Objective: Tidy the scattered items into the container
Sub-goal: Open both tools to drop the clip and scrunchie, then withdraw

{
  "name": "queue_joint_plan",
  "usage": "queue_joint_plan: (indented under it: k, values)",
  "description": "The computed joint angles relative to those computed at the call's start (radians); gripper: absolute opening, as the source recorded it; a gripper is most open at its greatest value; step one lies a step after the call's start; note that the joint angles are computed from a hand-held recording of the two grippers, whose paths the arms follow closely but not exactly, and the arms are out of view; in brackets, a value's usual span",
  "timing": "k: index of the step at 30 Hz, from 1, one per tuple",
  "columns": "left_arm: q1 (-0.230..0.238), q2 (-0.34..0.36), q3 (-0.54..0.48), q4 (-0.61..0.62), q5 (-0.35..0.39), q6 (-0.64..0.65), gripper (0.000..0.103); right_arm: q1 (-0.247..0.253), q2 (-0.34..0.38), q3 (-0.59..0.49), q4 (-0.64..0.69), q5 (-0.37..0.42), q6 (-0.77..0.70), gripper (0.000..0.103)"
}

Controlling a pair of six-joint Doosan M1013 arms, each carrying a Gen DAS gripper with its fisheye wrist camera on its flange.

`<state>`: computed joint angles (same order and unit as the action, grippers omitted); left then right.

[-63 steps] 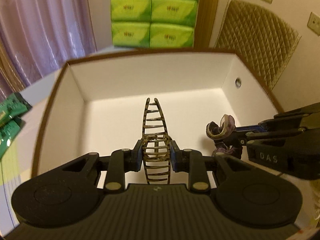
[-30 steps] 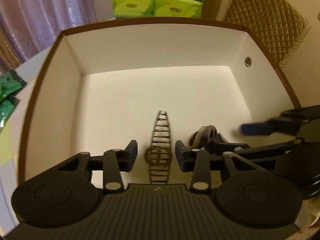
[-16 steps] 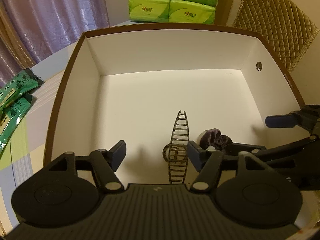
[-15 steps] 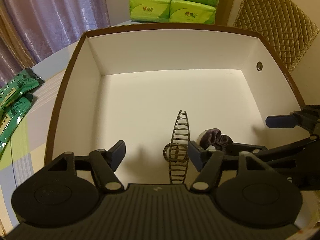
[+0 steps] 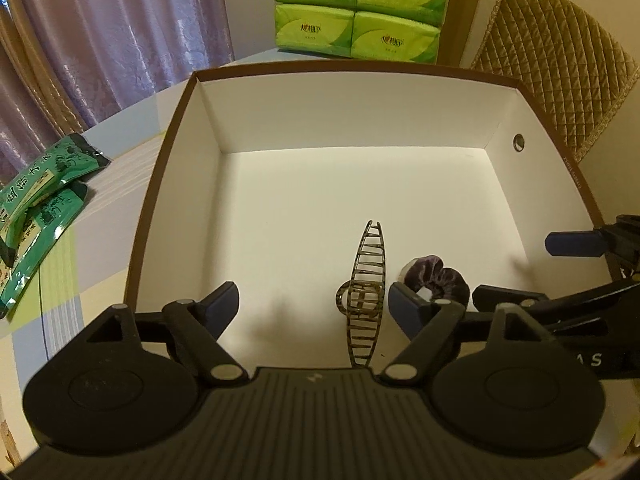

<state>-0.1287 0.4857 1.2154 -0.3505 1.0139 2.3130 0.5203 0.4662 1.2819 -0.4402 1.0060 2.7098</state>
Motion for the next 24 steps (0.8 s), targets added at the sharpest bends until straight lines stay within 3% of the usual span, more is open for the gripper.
queue_joint_plan:
  k: [24]
  values:
    - [0.077,-0.137,0.119,-0.152,-0.067,0.115,0.079,0.094,-0.087,0.053,-0.221,-0.012,0.213,0.086]
